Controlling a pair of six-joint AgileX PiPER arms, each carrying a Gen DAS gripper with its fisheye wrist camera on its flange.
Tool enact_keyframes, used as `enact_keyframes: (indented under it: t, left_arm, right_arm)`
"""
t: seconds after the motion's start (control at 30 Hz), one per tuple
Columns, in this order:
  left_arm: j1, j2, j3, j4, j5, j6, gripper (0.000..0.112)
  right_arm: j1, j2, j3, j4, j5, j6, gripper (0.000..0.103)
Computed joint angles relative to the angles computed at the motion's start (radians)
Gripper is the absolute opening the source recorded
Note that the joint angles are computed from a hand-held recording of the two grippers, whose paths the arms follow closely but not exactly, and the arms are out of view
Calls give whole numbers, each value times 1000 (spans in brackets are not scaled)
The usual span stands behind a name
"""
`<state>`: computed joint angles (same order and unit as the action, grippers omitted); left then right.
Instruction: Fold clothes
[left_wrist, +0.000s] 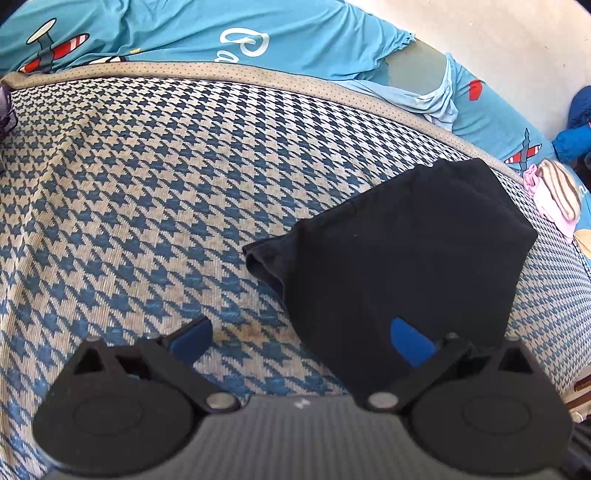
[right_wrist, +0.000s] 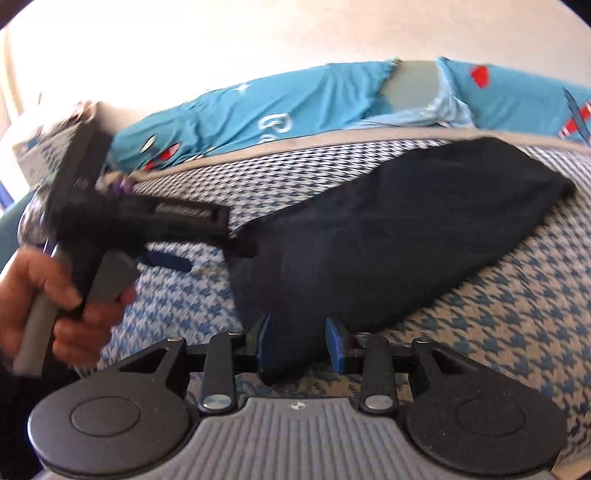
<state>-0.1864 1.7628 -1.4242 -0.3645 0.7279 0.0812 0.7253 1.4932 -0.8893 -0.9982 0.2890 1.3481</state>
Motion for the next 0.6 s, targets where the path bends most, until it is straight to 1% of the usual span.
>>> enact_keyframes:
  t: [0.03, 0.13, 0.17, 0.3, 0.43, 0.6]
  left_arm:
    - [0, 0, -1, 0, 2, -2, 103]
    - [-1, 1, -1, 2, 5, -2, 103]
    - [-1, 3, -3, 2, 8, -5, 103]
    - [1, 8, -13, 2, 18, -9, 103]
    - [1, 11, -21, -3, 27, -7, 103]
    - [-2, 16, -28, -7, 34, -3, 103]
  right_arm:
    - [14, 5, -5, 1, 7, -31, 33]
    - [46, 35, -33, 44, 24, -152, 40]
    - [59, 46, -40, 36, 39, -172, 40]
    - [110, 69, -63, -4, 119, -262, 41]
    - [127, 80, -76, 4, 171, -405, 42]
    - [157, 99, -70, -53, 237, -514, 42]
